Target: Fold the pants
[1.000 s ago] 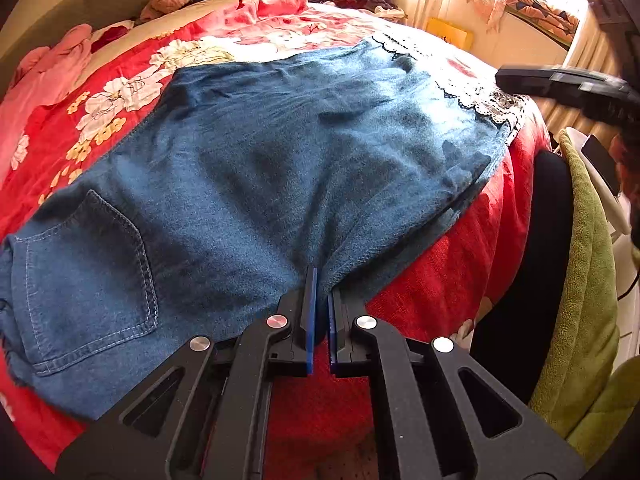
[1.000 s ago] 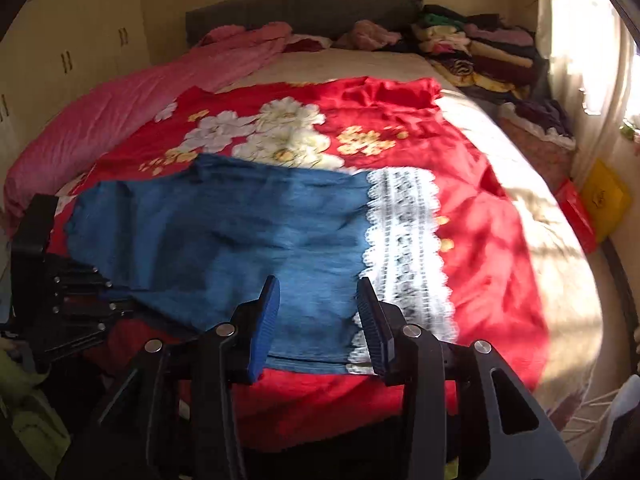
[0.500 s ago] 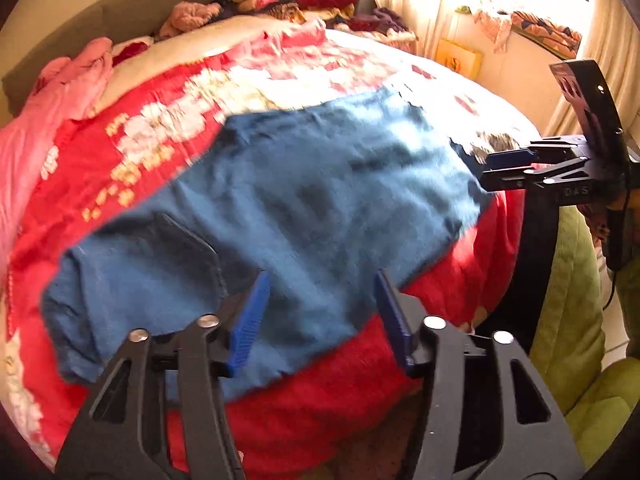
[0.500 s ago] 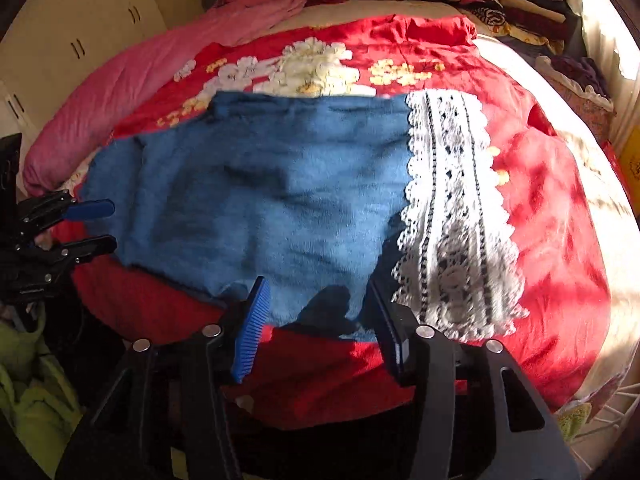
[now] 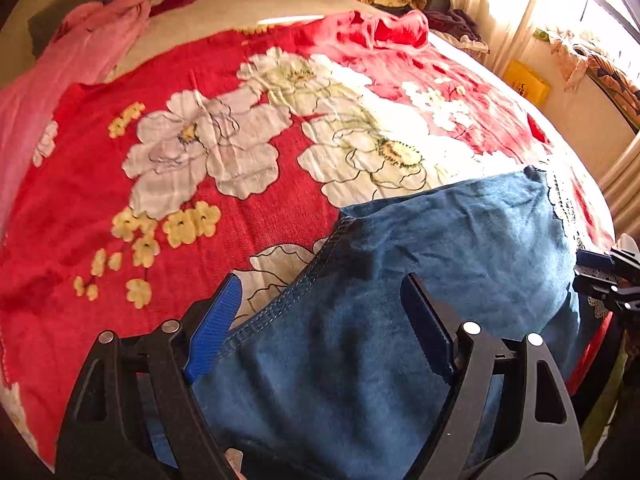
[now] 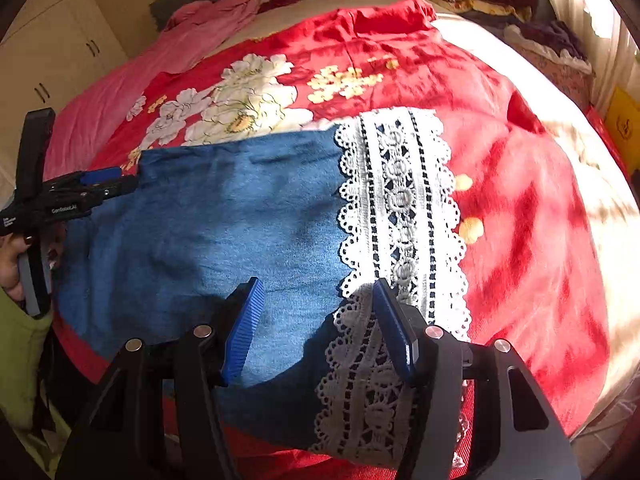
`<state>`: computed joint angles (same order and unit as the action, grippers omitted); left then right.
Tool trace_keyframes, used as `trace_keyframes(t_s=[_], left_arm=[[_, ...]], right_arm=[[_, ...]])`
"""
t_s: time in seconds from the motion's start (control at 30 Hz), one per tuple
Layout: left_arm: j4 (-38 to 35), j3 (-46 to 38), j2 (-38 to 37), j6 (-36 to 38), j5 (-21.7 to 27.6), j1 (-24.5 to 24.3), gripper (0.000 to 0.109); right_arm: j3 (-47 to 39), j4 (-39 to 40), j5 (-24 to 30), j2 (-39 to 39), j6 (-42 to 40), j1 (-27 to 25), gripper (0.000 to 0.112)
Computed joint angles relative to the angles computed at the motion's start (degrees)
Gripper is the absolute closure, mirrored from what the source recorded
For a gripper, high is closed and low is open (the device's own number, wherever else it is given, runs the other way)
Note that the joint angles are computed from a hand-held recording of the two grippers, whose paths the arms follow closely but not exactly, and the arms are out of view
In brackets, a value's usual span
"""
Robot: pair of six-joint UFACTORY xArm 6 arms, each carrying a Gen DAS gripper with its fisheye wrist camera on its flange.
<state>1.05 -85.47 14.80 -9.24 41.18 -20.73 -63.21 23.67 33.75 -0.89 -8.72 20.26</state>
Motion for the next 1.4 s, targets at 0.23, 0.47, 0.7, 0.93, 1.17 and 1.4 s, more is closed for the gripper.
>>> trace_keyframes(t_s=[0.23,0.47,0.7,0.93,1.17,1.4], left_arm=[[-9.66,0.01,1.37,3.92,-4.77,0.44,0.102],[-5.63,1.00,2.28,2.52,-5.19,-0.29,0.101],[-6.62,1.30,2.05,2.89,-5.50,-0.09,0.101],[-5.15,2.55,1.31,1.60,-6.68,-0.31,0.101],[-3.39,0.61,1.92,0.48,-7.32,-0.49,0.102],[-0.02,0.93,3.37,-1.50,-8.20,-0.86,0.099]], right_arm=[[1.77,0.49,-1.30,-1.38,-0.89,0.29,0.057],[-0.80,6.51,-2.59,-1.90,-6.00,-1.88,0.057],[-18.39,5.15,2.91,12.94,-5.77,-7.35,0.057],[-22.10,15.16,8.81,18.35,-17.00,-7.31,0.095],[-22.52,7.53,-0.19,16.05,-17.67,-5.29,0.099],[-28.00,-1.40,4.03,23.37,-9.52,-5.69,0.094]])
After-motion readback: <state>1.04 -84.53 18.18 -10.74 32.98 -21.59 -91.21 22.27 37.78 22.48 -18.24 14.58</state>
